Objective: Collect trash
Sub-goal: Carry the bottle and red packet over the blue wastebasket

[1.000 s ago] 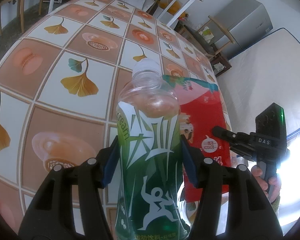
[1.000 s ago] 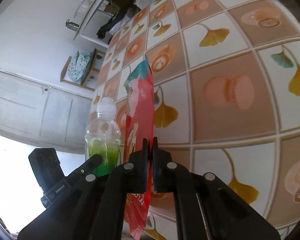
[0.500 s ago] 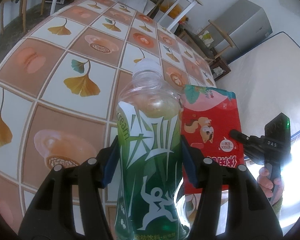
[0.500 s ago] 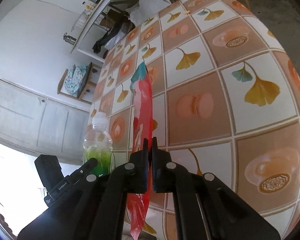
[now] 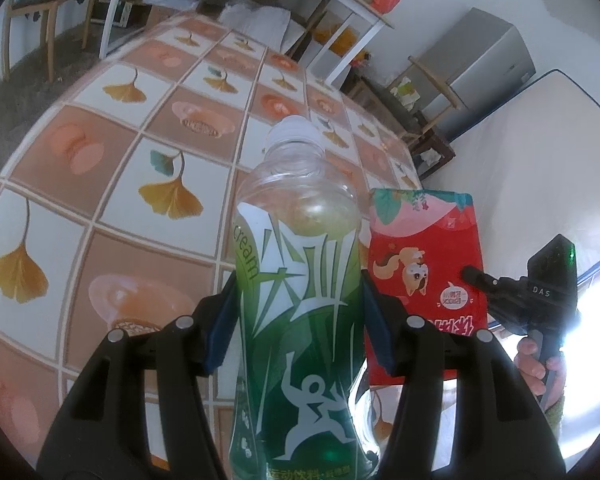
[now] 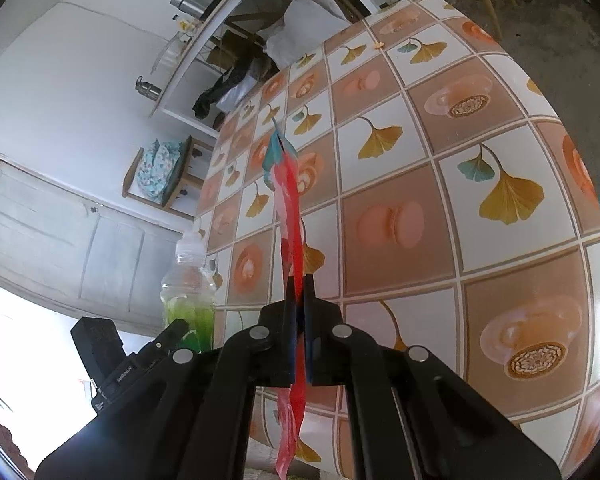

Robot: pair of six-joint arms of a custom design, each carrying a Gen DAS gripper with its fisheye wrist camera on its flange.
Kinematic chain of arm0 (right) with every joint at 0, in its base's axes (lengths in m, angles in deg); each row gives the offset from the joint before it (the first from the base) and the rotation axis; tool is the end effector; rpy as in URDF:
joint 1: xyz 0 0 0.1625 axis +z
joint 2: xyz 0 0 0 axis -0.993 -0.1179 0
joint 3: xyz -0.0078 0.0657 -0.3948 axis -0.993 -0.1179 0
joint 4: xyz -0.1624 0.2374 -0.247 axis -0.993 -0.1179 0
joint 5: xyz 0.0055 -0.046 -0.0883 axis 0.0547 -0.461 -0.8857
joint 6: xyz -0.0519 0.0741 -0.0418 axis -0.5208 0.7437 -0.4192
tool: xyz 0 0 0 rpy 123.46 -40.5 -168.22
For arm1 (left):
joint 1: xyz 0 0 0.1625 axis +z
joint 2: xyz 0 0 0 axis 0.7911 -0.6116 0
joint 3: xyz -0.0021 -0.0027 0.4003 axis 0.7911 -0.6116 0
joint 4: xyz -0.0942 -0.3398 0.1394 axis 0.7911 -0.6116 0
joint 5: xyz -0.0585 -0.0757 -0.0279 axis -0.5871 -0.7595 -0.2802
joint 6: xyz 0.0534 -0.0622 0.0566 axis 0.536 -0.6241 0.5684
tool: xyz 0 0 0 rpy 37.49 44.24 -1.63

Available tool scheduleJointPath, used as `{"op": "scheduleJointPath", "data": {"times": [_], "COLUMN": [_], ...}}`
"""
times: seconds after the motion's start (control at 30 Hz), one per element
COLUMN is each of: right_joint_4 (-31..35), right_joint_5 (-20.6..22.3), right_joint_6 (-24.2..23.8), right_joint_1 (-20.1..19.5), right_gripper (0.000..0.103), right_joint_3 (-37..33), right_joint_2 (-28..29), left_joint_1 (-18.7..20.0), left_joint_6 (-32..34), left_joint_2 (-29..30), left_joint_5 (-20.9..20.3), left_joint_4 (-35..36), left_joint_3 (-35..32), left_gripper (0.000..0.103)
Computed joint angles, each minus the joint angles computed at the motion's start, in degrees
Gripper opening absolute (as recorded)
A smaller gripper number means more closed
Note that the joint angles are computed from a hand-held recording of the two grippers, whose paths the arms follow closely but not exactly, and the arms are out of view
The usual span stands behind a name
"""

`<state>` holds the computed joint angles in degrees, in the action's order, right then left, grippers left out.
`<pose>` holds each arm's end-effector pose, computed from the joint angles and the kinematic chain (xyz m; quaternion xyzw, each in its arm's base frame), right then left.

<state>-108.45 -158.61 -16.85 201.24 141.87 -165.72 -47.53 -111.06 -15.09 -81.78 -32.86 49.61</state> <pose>0.3406 -0.3715 0.3676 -0.0981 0.9864 -0.1312 0.0154 -0.3021 -0.2290 0.3815 -0.0507 0.9146 -0.3793 0.1304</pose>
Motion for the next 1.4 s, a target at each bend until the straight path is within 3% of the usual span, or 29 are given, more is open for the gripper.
{"op": "scheduleJointPath", "data": {"times": [0.17,0.4,0.6,0.77,0.97,1.07,1.17,1.4], "right_joint_4": [-0.6,-2.0,-3.1,-3.5,-1.9,-0.4,0.7,2.4], "right_joint_5": [0.2,0.2,-1.3,-5.6,-11.7,-13.8,-12.6,-0.3], "right_joint_6": [0.2,0.4,1.2,1.3,0.4,-1.2,-3.6,-13.4], "right_joint_1": [0.3,0.7,0.1,-1.1,-4.9,-9.5,-15.9,-41.1], "right_gripper": [0.003,0.002,0.002,0.002,0.002,0.002,0.002,0.002], "right_joint_3": [0.4,1.5,2.6,2.3,0.8,0.6,1.0,4.7], "right_joint_2": [-1.1,-4.8,-11.3,-20.0,-29.2,-34.2,-37.6,-42.6], "left_joint_1": [-1.6,-1.7,0.5,3.4,8.2,11.3,15.1,20.3], "left_joint_6": [0.0,6.0,17.0,29.3,45.8,52.2,57.0,64.1], "left_joint_2": [1.1,3.5,8.4,15.7,29.1,36.9,46.8,67.4], "left_joint_5": [2.1,3.3,2.0,-0.2,-7.8,-14.6,-22.7,-32.0], "left_joint_4": [1.4,-3.7,-14.5,-26.2,-41.4,-46.2,-46.5,-34.1], "left_joint_3": [-1.6,-2.6,-3.8,-6.7,-14.3,-20.0,-28.5,-49.4], "left_gripper": [0.054,0.054,0.054,0.054,0.054,0.054,0.054,0.054]}}
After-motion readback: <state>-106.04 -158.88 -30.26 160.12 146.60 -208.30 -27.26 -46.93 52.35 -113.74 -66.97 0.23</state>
